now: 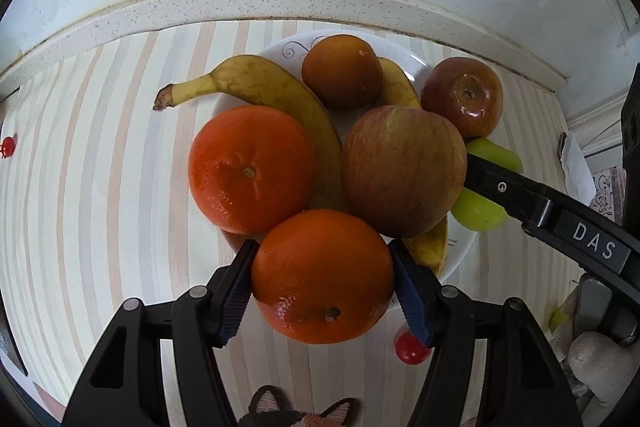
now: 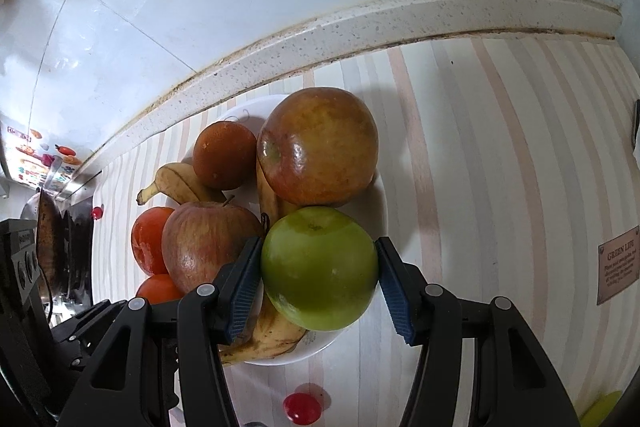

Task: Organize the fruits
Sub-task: 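Carry the orange and green apple onto the white plate and open both tools, then lift both open tools back from the plate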

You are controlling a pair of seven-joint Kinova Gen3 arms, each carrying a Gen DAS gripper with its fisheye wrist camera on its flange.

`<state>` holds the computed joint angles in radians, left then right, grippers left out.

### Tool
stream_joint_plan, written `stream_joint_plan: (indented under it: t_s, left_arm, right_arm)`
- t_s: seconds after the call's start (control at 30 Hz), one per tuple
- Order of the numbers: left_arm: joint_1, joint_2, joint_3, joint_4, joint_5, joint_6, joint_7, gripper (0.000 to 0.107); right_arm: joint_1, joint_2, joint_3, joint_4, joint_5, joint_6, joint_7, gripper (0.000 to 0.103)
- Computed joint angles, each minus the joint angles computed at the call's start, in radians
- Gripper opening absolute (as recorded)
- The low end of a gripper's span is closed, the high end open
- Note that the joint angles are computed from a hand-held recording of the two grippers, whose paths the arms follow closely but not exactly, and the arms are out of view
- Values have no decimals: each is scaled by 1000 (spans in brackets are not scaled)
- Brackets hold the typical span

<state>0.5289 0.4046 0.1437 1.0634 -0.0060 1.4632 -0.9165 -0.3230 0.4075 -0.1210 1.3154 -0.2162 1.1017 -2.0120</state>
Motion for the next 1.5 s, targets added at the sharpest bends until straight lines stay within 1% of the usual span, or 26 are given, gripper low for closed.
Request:
stream_joint_plan:
  t_s: [0.07,0.13,0.17,0.3,0.47,0.53,0.63,0.7,0.83,1.0,1.03,1.07,1.17,1.27,1.37,1.5]
  left_arm:
    - [-1,5,0,-8,3,9,2,63]
    - [1,9,-3,-12,4,11,18,63]
    - [-5,10,-3,-14,13,15,23,63]
    - [-8,10,-4,-22,20,11,37,63]
    - [2,9,-5,-54,0,35,33,63]
    - [5,6,-6,-65,-5,43,33,63]
    - [11,-5,-6,-76,-14,49,32,64]
    - [19,-12,-10,-91,-29,68,39,64]
    - [36,-27,-11,-111,-58,87,44,64]
    - [34,-66,-11,-80,-74,91,56,64]
    - [34,-83,-15,-61,-80,84,56,64]
    - [17,-104,0,-36,-69,61,39,64]
    - [14,-154,5,11,-72,53,46,64]
    - [31,-191,22,25,-99,87,77,64]
    - [67,-205,41,-9,-144,147,128,64]
    - [115,-223,62,-50,-204,197,178,64]
  right_arm:
    - [6,4,-2,-7,-8,9,2,59]
    - [13,8,-1,-12,-19,19,-1,64]
    - [18,5,-2,-8,-26,15,0,64]
    - [31,-6,-4,3,-44,4,5,75]
    - [31,-13,-4,-4,-47,12,10,76]
    - [27,-16,-2,-9,-42,21,3,81]
    - [22,-26,1,-19,-31,38,-3,85]
    - [19,-35,2,-26,-22,54,-3,87]
    - [-1,-61,7,-47,17,101,-15,93]
    - [-36,-94,11,-76,77,171,-37,95]
    - [-51,-101,12,-84,102,191,-44,96]
    - [-66,-111,13,-89,129,207,-54,96]
    - [-98,-150,7,-88,177,242,-71,97]
    - [-133,-195,-4,-79,226,273,-94,97]
    - [-158,-237,-20,-76,252,301,-109,97]
    - [-193,-292,-45,-90,298,342,-142,97]
